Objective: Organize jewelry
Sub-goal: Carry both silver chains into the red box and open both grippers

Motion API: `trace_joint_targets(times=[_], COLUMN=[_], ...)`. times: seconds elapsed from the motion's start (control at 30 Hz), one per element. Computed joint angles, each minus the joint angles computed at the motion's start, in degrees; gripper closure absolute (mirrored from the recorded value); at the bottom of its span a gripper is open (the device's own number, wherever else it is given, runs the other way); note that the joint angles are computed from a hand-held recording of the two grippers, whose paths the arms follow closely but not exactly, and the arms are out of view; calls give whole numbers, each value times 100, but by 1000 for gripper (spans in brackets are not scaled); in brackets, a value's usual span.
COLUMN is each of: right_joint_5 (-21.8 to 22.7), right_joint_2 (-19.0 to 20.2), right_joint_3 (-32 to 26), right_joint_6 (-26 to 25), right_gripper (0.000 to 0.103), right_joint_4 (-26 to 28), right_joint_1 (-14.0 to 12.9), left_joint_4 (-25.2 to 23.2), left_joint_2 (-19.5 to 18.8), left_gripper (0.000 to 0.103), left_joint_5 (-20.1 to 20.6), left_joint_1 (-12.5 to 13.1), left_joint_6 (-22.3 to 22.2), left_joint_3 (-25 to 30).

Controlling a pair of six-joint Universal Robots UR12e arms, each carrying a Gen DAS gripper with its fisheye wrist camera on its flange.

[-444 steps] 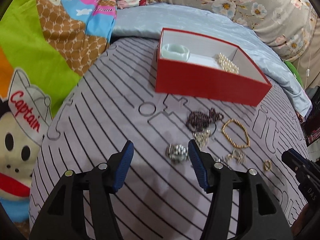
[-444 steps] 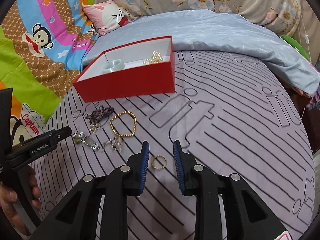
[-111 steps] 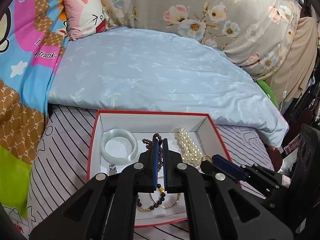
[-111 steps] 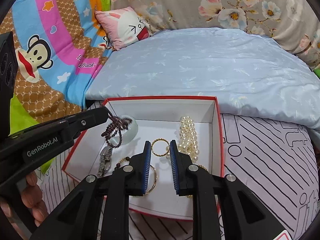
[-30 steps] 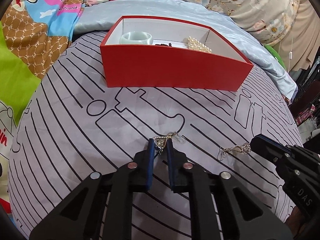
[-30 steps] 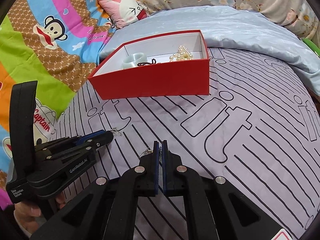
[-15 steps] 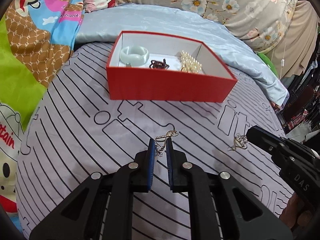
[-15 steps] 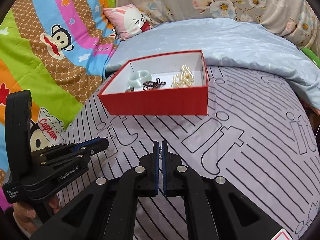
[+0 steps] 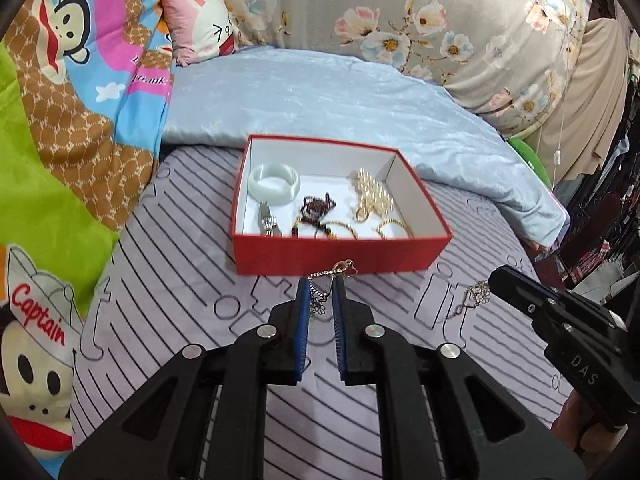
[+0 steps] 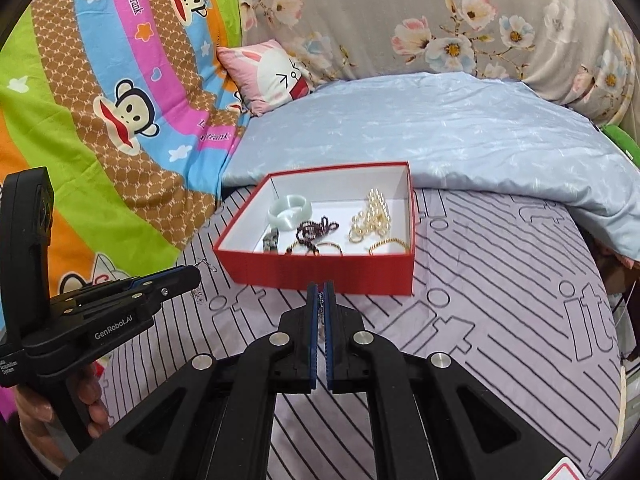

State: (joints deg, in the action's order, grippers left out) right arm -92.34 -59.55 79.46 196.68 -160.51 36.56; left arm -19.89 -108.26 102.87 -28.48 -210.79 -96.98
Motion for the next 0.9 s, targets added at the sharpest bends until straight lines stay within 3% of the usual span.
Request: trace_joint_targets(times=[0.3,0.6,0.9], right_joint_5=[54,115,181], right_joint_2=[372,916,1251], right_joint_3=[-788,-1654,-2040], right_joint_6=[-223,-333,-317], right_gripper=[101,101,101], right_joint_4=[42,508,858], right_joint_1=[-140,-261,-294], left_joint_4=[101,-109,-384], left_joint_2=[-288,-759,-1120], left_gripper=[93,93,93], left_joint_5=[45,34,-143], left_joint_1=[188,337,436], left_joint_6=[270,436,475], left_joint_3=[540,1184,1517])
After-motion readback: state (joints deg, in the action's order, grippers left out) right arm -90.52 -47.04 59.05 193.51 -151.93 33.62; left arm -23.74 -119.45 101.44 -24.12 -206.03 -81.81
